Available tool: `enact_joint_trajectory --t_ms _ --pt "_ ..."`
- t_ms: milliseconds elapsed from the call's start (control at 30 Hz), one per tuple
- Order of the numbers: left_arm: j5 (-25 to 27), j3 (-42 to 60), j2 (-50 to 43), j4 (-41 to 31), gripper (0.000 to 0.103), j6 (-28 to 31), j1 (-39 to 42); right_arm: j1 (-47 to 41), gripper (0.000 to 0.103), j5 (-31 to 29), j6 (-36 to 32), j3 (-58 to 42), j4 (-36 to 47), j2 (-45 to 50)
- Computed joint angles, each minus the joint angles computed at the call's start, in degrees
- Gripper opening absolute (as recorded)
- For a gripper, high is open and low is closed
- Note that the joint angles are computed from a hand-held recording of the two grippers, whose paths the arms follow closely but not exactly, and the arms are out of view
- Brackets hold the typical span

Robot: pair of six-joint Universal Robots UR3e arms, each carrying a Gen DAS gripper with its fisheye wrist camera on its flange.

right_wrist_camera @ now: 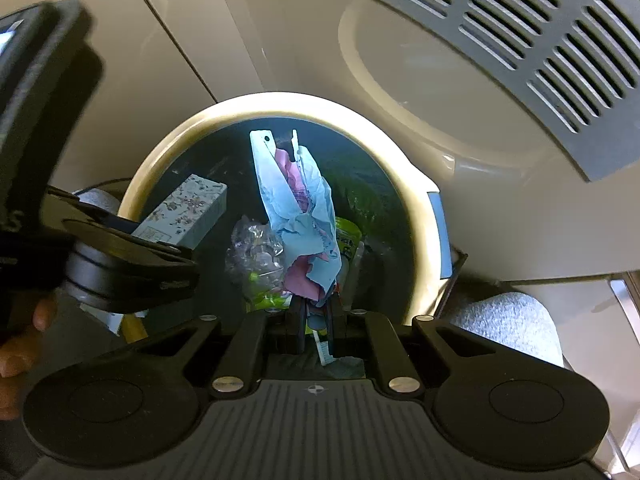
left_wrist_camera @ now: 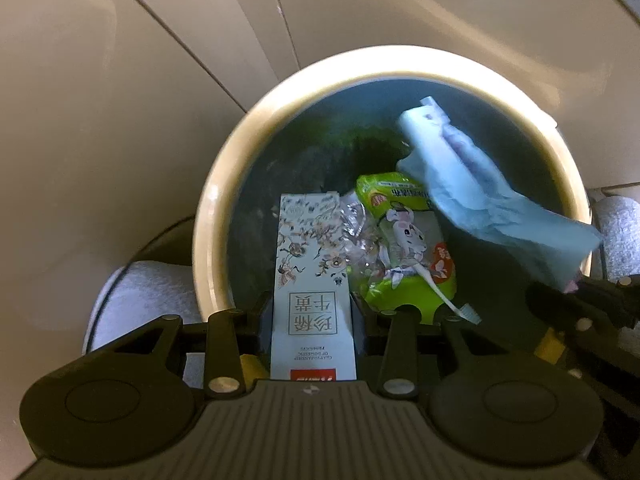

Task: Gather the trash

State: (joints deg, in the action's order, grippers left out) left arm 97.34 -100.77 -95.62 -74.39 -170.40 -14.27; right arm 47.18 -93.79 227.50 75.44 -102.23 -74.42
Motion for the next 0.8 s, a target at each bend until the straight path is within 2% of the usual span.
enact_joint_trajectory --t_ms 33,67,100,133,200,267,400,500,667,800 --pt "0.04 0.59 -0.85 -0.51 0.083 0.12 -0.07 -0.17 0.021 0.24 -0.12 0.31 -0.4 0.12" --pt "1.35 0.67 -1.37 -0.1 0.1 -0.41 -0.59 -0.06 0.028 -0.15 0.24 -0.57 0.83 0.57" --pt "2.89 -0.28 -1.11 1.72 0.102 -0.49 -1.05 0.2 0.037 -1.01 0.87 -1.26 1.99 0.77" --pt "3.4 -1.69 -0.03 3.56 0.103 0.06 -0.97 0.33 0.044 -1.35 1.54 -1.0 2.14 0.38" --pt "1.8 -1.4 1.06 2.01 0.102 1.34 0.5 0.35 0.079 -1.34 2.56 0.43 1.41 -1.11" --pt "0.44 -0.33 2.46 -0.53 0.103 1.63 1.79 1.44 0.086 -3.48 3.63 0.0 2.19 -2.01" --pt "-1.45 -1.0 11.57 -3.39 0.103 4.87 4.06 3.79 0.096 -6.41 4.58 -2.78 4.42 -4.78" --pt "-4.91 -0.06 20.27 -9.02 0.103 10.11 8.19 6.73 0.101 -9.93 4.35 -3.5 4.16 -7.87" --pt "-8.11 4.13 31.75 -18.56 0.103 16.07 12.18 11.69 0.103 -16.18 10.03 -8.53 8.73 -9.24" --pt "-6.95 3.88 39.82 -19.36 0.103 15.14 10.55 15.25 0.103 -20.94 15.37 -14.31 14.17 -7.81"
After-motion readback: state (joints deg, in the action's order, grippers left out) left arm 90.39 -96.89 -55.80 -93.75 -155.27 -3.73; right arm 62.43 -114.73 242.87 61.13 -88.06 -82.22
